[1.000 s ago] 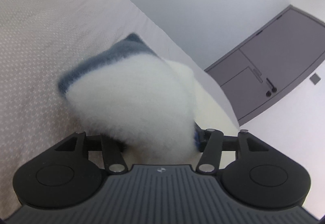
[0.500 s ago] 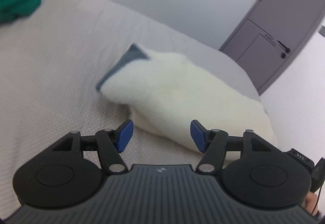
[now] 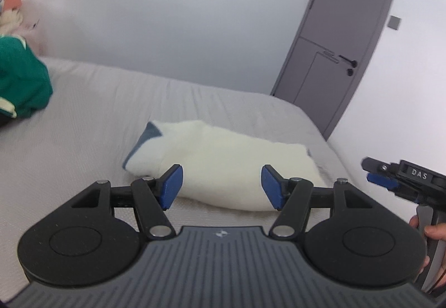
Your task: Fold large clothes
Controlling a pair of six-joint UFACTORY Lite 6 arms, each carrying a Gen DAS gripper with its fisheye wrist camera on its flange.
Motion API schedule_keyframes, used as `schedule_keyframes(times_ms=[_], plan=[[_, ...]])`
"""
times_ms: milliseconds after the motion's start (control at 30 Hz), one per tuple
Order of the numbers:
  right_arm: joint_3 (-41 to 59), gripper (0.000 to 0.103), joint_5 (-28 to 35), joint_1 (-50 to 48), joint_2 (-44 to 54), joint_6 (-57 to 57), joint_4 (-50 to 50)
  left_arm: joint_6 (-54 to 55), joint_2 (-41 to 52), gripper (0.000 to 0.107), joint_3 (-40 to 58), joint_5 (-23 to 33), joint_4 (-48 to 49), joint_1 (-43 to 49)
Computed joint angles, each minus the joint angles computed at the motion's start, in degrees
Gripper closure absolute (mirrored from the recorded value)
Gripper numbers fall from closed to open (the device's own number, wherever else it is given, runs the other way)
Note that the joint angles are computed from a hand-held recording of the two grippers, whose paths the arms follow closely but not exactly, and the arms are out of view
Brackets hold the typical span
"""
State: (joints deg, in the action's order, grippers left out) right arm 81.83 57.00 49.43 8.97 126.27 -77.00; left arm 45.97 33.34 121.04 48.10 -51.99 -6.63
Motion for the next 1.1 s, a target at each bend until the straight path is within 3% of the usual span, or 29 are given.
schedule_keyframes(times_ms=[167,333,467,633,767,1100], plan=[[7.2,0.044,5.9,5.0,4.4,-8.3,0.2,7.3,-14.0,0.039,-15.4,-1.2,-4.1,1.6],[5.7,0.044,7.9,8.6,5.4,-7.5,0.2,14.8,-24.8,0.039,-28.6,-1.1,-8.6,3.8],[7.2,0.044,13.2,13.2,7.5,-8.0,1.2,21.4,-32.8,0.039,-38.8,-1.9,-12.8,5.6],[7.3,0.044,17.8,17.8,8.6,-6.5,1.8,26.7,-40.3,0.039,-47.7,1.5,-15.9,8.9],[8.1,0.044,20.0,20.1,11.0,-6.6,2.9,29.5,-43.3,0.039,-52.8,3.0,-17.5,10.1],[9.4,0.044,21.8,22.1,16.0,-4.0,5.3,35.1,-45.4,0.039,-61.2,0.4,-21.0,9.9]])
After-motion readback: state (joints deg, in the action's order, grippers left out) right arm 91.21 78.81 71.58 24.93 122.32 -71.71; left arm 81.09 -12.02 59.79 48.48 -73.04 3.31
